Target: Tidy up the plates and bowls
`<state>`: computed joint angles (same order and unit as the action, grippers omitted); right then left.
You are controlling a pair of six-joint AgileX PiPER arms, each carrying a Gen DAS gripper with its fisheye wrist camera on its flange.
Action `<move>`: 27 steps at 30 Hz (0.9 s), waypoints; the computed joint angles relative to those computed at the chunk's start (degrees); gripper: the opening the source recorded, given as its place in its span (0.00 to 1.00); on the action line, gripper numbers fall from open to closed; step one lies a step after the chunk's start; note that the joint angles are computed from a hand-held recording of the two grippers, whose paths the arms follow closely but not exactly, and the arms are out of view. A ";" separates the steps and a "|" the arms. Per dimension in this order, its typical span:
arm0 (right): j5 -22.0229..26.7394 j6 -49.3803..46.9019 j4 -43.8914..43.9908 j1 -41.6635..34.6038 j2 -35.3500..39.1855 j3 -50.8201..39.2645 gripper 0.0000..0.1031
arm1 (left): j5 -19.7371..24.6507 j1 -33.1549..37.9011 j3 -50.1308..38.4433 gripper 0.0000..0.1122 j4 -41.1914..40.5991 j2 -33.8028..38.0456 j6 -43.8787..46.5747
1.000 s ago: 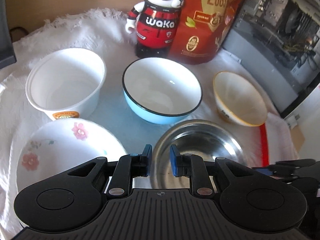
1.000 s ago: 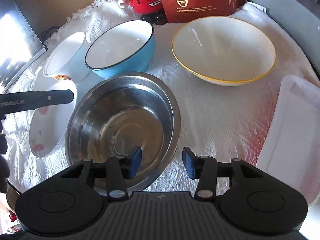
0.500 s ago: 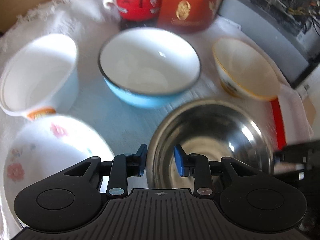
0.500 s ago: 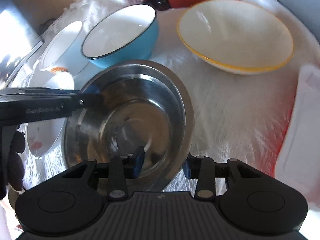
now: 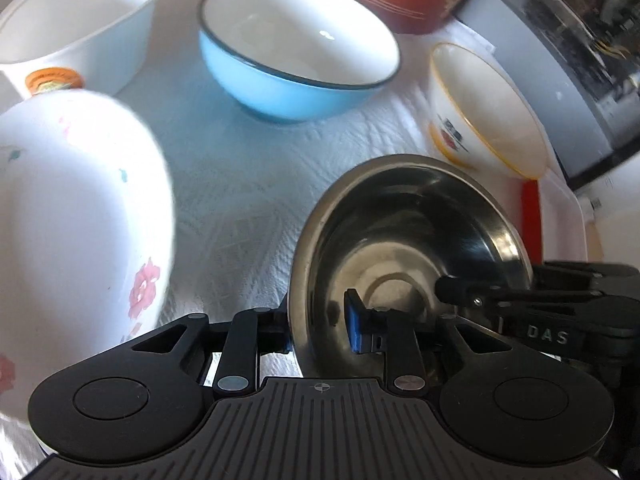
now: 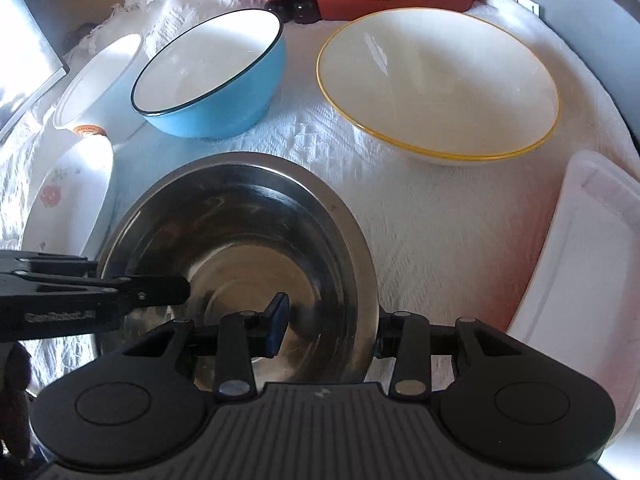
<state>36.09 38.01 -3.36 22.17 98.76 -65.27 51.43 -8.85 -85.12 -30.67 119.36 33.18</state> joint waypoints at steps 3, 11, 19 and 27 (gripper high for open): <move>0.26 -0.95 -0.17 0.94 -1.70 -1.01 0.38 | -1.09 0.18 1.36 0.21 2.22 -3.03 -2.66; 0.84 -10.57 7.05 4.31 3.60 -15.23 0.38 | 1.63 11.14 -2.13 0.22 -0.49 -9.63 -4.57; 9.03 -15.06 5.56 10.46 23.96 -43.20 0.38 | -2.97 17.59 -4.39 0.22 8.96 -6.29 -12.66; 17.42 -14.52 2.71 12.95 34.80 -58.16 0.38 | -2.78 20.40 -6.29 0.21 10.63 -1.78 -12.95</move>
